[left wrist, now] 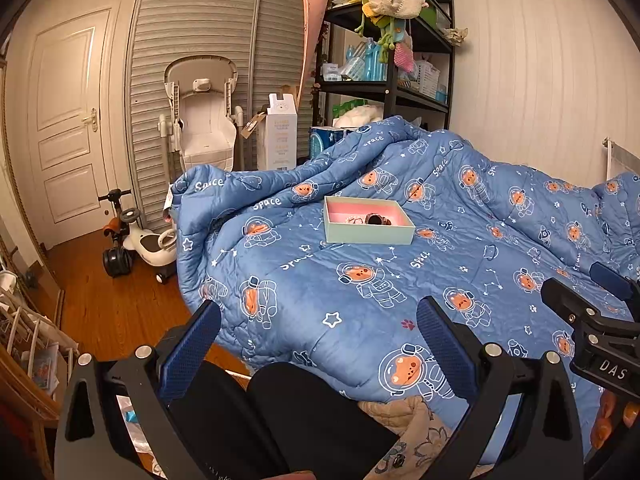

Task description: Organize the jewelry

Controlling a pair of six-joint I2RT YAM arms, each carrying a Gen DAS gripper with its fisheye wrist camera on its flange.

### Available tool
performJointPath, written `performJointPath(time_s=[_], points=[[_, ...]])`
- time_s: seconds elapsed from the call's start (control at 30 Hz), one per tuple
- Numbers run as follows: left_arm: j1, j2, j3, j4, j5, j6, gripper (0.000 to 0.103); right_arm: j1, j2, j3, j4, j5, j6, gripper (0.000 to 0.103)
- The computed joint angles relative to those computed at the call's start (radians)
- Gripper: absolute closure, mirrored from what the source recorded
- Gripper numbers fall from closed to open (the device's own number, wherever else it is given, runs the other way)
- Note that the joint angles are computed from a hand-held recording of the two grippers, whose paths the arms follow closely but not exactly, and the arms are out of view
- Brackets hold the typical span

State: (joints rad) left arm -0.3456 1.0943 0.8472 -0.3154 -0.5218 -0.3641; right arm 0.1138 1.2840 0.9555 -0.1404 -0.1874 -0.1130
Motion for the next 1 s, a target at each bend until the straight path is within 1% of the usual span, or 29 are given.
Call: performJointPath(time_s=[0.43,0.93,1.0], points=[[-0.003,-0.001,0.0,0.0,-0.005,-0.001,0.007,-0.006,-0.002,-0.002,0.004,-0.003,0.001,0.006],[0.011,-0.005,-0.001,0.001,0.013,0.006,0.007,-0.006,-0.004,0.001,-0.003,-0.001,0.002,0.006],[0.004,-0.007,0.001,-0.004,0.002,0.001,0.007,-0.007,-0.004,0.002,-0.004,-0.001,0.002,0.006]])
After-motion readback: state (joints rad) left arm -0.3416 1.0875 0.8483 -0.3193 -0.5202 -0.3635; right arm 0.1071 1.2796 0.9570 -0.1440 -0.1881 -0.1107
